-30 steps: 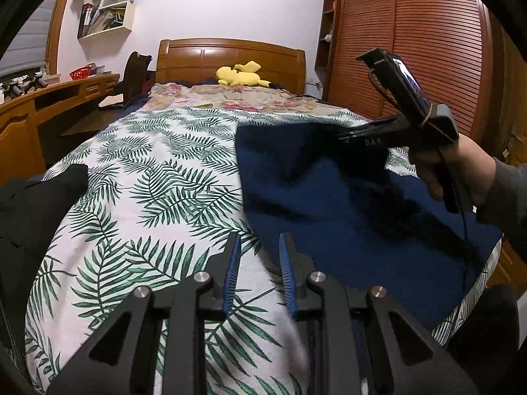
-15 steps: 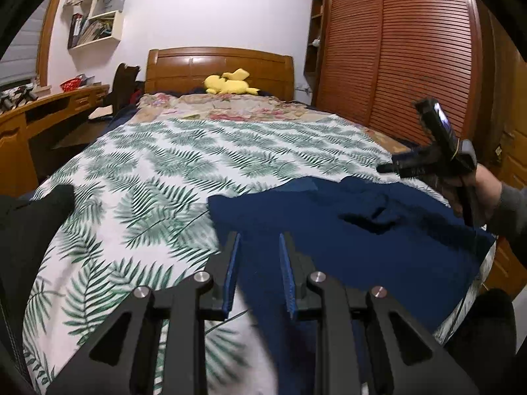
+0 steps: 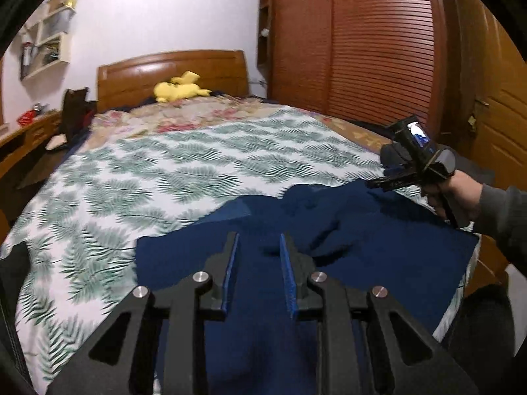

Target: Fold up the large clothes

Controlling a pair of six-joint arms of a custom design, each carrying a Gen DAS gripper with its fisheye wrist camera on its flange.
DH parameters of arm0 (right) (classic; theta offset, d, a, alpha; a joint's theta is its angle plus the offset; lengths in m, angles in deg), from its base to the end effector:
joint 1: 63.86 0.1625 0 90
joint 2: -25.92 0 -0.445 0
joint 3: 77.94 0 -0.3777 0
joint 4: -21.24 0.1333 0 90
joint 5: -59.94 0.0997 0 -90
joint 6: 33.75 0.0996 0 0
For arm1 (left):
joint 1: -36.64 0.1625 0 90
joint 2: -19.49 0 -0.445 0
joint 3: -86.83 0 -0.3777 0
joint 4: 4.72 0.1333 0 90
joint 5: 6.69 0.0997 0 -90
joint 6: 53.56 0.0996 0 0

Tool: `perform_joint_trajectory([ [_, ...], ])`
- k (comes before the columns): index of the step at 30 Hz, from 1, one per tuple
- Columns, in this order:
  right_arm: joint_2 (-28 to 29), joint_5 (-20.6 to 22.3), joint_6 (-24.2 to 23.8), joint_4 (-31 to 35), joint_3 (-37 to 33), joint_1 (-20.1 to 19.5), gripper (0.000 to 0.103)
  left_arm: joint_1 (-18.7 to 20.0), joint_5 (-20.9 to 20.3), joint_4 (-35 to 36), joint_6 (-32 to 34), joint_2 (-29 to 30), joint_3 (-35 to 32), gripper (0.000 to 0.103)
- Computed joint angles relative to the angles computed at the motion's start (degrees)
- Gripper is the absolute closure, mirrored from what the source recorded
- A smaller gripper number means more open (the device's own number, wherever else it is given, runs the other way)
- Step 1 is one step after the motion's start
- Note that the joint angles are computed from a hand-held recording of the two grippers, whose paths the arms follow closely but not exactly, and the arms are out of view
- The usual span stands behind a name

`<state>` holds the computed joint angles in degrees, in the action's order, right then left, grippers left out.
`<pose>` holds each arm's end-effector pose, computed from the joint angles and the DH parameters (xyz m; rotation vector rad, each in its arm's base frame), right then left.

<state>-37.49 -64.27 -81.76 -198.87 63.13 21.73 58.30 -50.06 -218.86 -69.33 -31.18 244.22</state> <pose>0.0459 -0.4107 0.2203 0.4949 -2.1132 0.6567 -0.1926 -0.2978 0.1096 0.9749 2.3527 -1.0227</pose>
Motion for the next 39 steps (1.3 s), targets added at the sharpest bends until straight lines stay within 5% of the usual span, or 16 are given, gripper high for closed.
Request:
perform_joint_trajectory([
  [6,-4.1,3.9,5.6,9.7,-2.0,-4.9,0.037,4.6,-5.1,2.3,3.9,3.1,-6.3,0.077],
  [9,-5.7,6.4,7.6,13.9,-3.0,-6.5,0.063,6.4,-5.2,2.7,4.4,5.6,-7.9,0.077],
  [11,-7.4,8.9,8.5,18.7,-3.7,-7.5,0.098,7.3,-5.0,2.6,4.5,7.2,-8.7,0.077],
  [14,-8.7,11.7,6.3,19.5,-3.3,-7.6,0.102,8.3,-5.2,2.7,4.4,8.7,-8.8,0.077],
  [17,-8.9,14.9,2.0,9.6,-0.8,-7.2,0.103,9.0,-5.5,2.8,4.4,9.3,-8.9,0.077],
  [20,-5.2,6.3,2.2,-1.3,-2.2,-4.6,0.103,9.0,-5.5,1.8,4.4,9.5,-8.7,0.077],
  [25,-0.4,-1.3,-1.8,-7.1,-4.5,-3.6,0.103,8.9,-5.2,1.1,4.2,10.0,-8.2,0.076],
  [33,-4.3,4.4,-1.1,-3.2,-0.9,-2.0,0.102,8.6,-4.6,1.2,4.4,10.7,-8.4,0.076],
  [37,-3.8,6.8,0.6,0.5,0.7,1.7,0.069,8.4,-4.3,0.7,4.2,10.8,-8.1,0.076],
  [39,-3.3,8.2,1.6,2.7,1.2,3.1,0.068,8.3,-4.1,0.7,3.8,10.8,-7.9,0.076],
])
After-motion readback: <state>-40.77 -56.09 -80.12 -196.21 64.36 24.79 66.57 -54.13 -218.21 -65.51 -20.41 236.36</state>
